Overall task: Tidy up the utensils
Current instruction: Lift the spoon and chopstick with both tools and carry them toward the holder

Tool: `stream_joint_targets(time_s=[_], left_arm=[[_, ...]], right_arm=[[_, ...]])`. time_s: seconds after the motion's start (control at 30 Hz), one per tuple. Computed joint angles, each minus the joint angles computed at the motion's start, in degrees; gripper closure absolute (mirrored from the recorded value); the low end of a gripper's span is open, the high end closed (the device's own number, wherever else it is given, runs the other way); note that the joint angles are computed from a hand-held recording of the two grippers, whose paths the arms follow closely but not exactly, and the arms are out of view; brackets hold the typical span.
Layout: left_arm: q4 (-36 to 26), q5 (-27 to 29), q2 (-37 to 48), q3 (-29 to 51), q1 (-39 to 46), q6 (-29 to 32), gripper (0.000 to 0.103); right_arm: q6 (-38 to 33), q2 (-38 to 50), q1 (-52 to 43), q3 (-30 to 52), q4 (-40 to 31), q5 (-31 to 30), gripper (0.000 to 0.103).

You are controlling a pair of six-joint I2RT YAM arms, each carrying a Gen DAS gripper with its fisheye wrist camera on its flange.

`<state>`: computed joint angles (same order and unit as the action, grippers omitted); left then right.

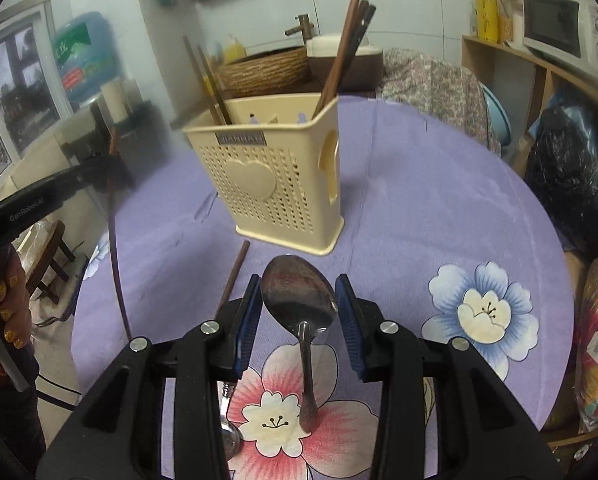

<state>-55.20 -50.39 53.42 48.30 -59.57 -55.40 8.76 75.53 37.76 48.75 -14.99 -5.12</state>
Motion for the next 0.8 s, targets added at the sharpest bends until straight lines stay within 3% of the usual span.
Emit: stream_joint_targets(time_s=[0.17,0.47,0.8], left_arm=[[1.9,-0.6,-1.6,0.5,0.7,2.5,0.095],[-0.7,-3.4,-2.9,1.2,-1.5,-0.3,0.095],[-1.9,-4.4,-2.5,1.9,-2.6,-1.3,0.095]], right_arm=[[0.6,-2.2,0.3,-1.0,1.8,0.2,0.065],[1.2,-3.9,0.1,-3.7,5.8,-0.7,0.065],[1.3,-3.7,0.6,-3.4,5.6,-0.2,0.065]])
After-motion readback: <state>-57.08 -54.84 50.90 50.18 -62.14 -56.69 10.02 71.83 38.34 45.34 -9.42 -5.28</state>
